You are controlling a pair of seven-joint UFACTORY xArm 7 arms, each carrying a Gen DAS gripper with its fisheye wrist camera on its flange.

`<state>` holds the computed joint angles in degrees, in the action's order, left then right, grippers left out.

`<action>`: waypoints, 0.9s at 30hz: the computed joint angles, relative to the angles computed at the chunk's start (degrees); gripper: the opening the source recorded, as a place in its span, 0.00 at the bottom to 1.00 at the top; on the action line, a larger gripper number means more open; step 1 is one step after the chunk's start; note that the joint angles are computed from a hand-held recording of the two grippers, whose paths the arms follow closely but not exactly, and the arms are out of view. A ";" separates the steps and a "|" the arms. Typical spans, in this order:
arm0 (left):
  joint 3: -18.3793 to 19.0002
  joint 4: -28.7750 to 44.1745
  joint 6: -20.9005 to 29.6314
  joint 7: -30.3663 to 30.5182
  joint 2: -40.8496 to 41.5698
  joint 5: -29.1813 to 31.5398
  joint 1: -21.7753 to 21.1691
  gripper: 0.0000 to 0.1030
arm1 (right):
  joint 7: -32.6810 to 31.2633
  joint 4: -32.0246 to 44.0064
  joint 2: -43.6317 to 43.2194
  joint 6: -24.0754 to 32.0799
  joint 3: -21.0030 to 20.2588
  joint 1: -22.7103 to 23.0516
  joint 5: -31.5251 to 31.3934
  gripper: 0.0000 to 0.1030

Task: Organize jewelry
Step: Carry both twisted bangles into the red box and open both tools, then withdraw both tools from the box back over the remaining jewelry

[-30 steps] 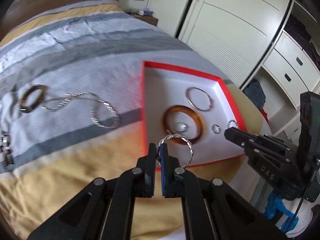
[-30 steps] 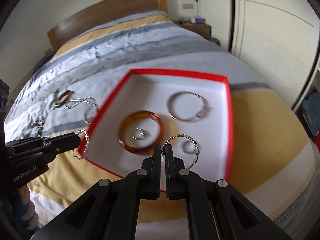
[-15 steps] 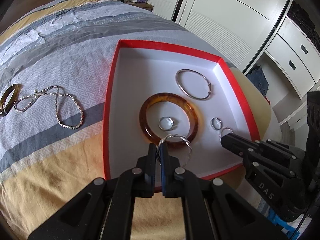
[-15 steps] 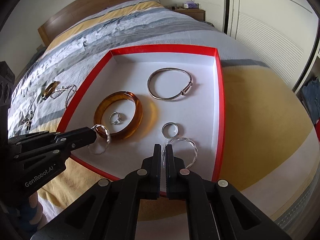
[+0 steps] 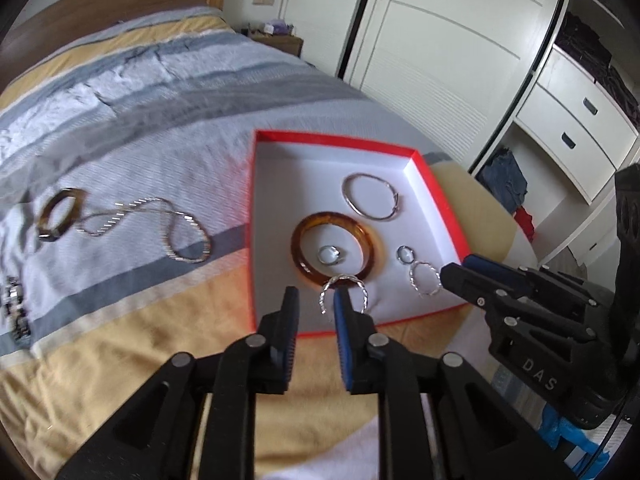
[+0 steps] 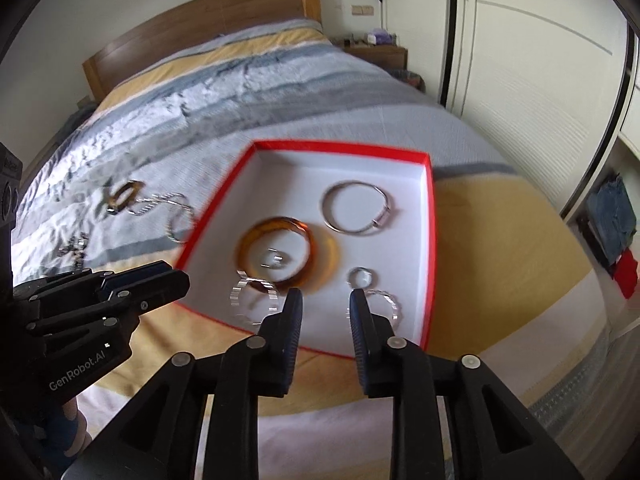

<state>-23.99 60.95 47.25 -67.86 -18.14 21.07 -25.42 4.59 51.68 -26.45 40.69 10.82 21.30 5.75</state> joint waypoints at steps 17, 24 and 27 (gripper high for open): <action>-10.28 3.27 30.21 -3.41 -23.55 -7.04 2.49 0.27 | 6.84 2.53 -14.57 10.40 7.72 8.48 3.04 0.38; -16.88 10.94 44.39 -1.98 -30.39 -9.23 8.49 0.37 | 9.91 4.20 -19.99 14.12 10.90 10.78 3.50 0.43; -18.89 14.10 48.59 -0.42 -32.88 -10.07 11.28 0.37 | 10.75 5.20 -21.77 15.75 11.91 11.07 3.42 0.43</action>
<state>-42.88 75.05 95.84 -68.29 -51.02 11.00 -14.14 15.34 56.88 -48.22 56.44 22.73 32.37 9.16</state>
